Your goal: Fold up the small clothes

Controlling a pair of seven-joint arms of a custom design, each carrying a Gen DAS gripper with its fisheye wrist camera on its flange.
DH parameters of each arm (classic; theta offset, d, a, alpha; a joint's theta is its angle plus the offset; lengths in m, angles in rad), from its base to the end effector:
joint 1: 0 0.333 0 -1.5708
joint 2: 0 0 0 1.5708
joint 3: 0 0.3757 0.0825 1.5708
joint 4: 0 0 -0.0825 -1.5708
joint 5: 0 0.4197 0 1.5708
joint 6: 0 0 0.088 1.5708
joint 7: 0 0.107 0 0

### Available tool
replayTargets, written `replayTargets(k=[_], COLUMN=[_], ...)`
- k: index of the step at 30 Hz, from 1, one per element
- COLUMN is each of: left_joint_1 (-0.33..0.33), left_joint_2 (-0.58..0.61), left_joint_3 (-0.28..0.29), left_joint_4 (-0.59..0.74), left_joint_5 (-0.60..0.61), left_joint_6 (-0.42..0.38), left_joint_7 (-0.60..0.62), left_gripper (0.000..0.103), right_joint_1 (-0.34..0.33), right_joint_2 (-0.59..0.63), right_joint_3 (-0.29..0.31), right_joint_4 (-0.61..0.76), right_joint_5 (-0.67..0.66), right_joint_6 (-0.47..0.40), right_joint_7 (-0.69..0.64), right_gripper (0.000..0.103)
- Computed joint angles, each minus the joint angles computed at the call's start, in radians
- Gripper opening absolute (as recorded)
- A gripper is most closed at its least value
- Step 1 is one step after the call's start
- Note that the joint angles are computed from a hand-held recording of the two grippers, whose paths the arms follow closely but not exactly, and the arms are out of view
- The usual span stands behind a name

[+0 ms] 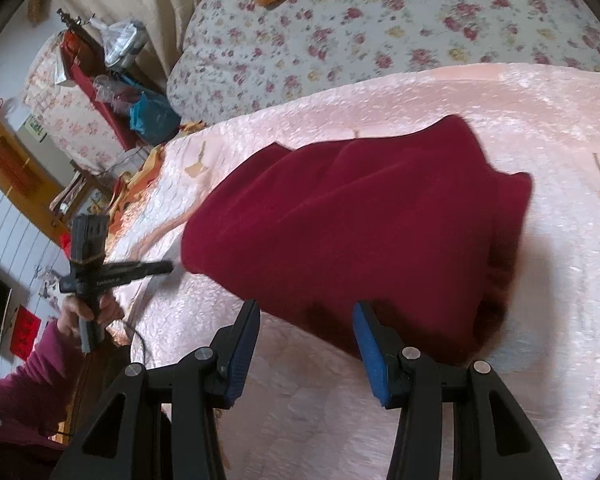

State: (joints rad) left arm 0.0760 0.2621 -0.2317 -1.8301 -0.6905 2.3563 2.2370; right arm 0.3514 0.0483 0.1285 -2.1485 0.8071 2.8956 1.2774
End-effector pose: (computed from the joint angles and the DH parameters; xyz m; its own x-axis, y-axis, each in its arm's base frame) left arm 0.6879 -0.1033 0.4643 -0.4235 -0.8080 0.4097 -0.8647 0.2258 -0.4486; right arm 0.5653 0.2448 0.4851 0.1900 -0.8727 -0.4498 -0.8285 0.1033 -0.5504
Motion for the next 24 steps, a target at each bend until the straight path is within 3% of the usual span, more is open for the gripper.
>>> replayTargets(k=[3, 6, 8, 10, 12, 15, 16, 17, 20, 21, 24], left_joint_1=[0.02, -0.002, -0.02, -0.036, -0.049, -0.056, -0.056, -0.057, -0.061, -0.061, -0.064], left_joint_2=[-0.033, -0.06, -0.06, -0.046, -0.029, 0.002, 0.008, 0.014, 0.03, 0.031, 0.044], left_joint_3=[-0.013, -0.005, -0.001, 0.001, -0.005, -0.018, -0.023, -0.028, -0.036, -0.04, -0.041], left_joint_4=[-0.025, -0.036, -0.032, -0.018, -0.01, 0.01, 0.012, 0.018, 0.043, 0.047, 0.065], left_joint_5=[-0.089, -0.103, -0.095, -0.08, -0.088, -0.096, -0.094, -0.087, -0.031, -0.019, 0.021], left_joint_6=[-0.012, 0.002, 0.005, 0.003, 0.03, 0.053, 0.06, 0.058, 0.027, 0.023, 0.01], left_joint_7=[0.078, 0.114, 0.105, 0.088, 0.062, 0.04, 0.047, 0.052, 0.06, 0.075, 0.074], left_gripper=[0.0, 0.0, 0.005, 0.039, 0.052, 0.052, 0.052, 0.052, 0.052, 0.052, 0.052], right_joint_1=[-0.002, -0.014, -0.024, -0.034, -0.035, -0.035, -0.038, -0.04, -0.037, -0.033, -0.048], right_joint_2=[-0.024, -0.043, -0.05, -0.049, -0.042, -0.016, -0.001, 0.007, -0.006, -0.016, -0.051], right_joint_3=[-0.026, -0.031, -0.041, -0.045, -0.043, -0.033, -0.022, -0.016, -0.023, -0.034, -0.053], right_joint_4=[-0.042, -0.072, -0.097, -0.104, -0.102, -0.091, -0.075, -0.063, -0.068, -0.08, -0.115], right_joint_5=[-0.177, -0.199, -0.434, -0.604, -0.562, -0.447, -0.367, -0.325, -0.325, -0.379, -0.409], right_joint_6=[0.004, 0.002, 0.013, 0.006, 0.007, 0.039, 0.039, 0.034, 0.068, 0.087, 0.128], right_joint_7=[0.156, 0.194, 0.388, 0.513, 0.473, 0.359, 0.269, 0.219, 0.192, 0.24, 0.299], right_gripper=[0.047, 0.047, 0.056, 0.058, 0.058, 0.058, 0.046, 0.028, 0.013, 0.009, 0.004])
